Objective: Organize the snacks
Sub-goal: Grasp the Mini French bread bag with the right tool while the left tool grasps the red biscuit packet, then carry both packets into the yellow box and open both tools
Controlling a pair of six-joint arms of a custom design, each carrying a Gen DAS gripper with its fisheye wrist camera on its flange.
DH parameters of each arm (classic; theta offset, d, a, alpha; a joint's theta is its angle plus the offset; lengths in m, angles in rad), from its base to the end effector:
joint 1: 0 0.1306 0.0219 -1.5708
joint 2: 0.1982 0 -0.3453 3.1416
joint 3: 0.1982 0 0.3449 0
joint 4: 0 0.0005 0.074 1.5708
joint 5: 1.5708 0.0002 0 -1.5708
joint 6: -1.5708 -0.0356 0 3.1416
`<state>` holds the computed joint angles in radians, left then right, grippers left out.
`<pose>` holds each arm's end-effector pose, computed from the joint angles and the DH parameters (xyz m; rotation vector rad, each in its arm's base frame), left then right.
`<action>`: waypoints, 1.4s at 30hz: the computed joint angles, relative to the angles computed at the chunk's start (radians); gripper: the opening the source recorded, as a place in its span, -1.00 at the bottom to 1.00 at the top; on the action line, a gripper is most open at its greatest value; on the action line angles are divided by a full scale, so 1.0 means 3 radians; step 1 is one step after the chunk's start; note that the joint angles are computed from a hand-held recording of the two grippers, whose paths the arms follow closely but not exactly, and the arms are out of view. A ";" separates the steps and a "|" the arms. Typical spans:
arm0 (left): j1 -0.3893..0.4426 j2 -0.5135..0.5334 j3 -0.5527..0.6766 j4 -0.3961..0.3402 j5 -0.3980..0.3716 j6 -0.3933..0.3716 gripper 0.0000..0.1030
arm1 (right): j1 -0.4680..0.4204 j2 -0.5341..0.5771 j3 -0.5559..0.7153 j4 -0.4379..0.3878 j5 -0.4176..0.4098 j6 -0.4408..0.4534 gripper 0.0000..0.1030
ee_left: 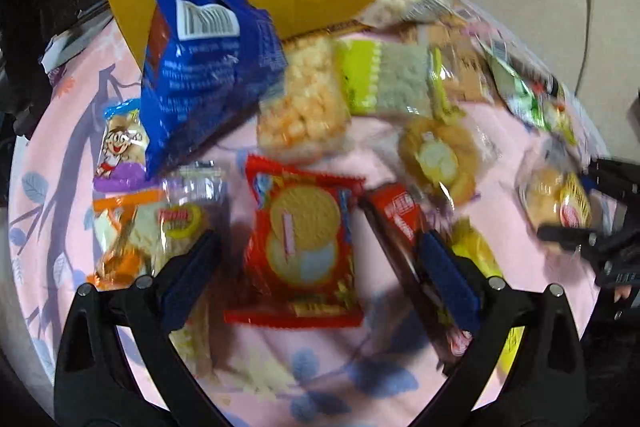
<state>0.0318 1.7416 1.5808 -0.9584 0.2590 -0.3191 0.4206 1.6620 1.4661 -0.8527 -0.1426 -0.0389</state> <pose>0.5341 0.0074 0.2998 0.4569 2.6057 -0.2331 0.4665 0.2136 0.2996 -0.5511 2.5866 0.3448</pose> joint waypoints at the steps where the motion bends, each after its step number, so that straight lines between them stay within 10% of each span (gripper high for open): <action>1: -0.0007 0.0037 0.0034 0.0028 -0.0033 0.0027 0.96 | -0.0006 0.0003 0.0005 -0.0009 -0.0017 0.0002 0.14; 10: 0.0109 -0.0222 -0.0459 0.0504 0.0250 0.0296 0.52 | -0.0061 0.0017 0.0033 -0.0060 -0.0122 0.0003 0.15; 21: -0.0171 -0.0180 -0.0426 0.0713 -0.0695 0.0717 0.50 | 0.0008 -0.0011 -0.0060 0.0127 0.0071 0.0062 0.13; 29: -0.0444 -0.0402 -0.0744 0.0934 -0.1294 0.1516 -0.12 | 0.0053 -0.0056 -0.0170 0.0335 0.0229 0.0039 0.03; 42: -0.0630 -0.1182 -0.1103 0.0792 -0.1234 0.2044 -0.12 | -0.0043 -0.0350 -0.0098 0.0423 0.0106 -0.0010 0.02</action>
<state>-0.1572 1.3870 1.2500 -0.7207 -0.1112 0.2939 0.4077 1.5569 1.4367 -0.7259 -0.1108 -0.0419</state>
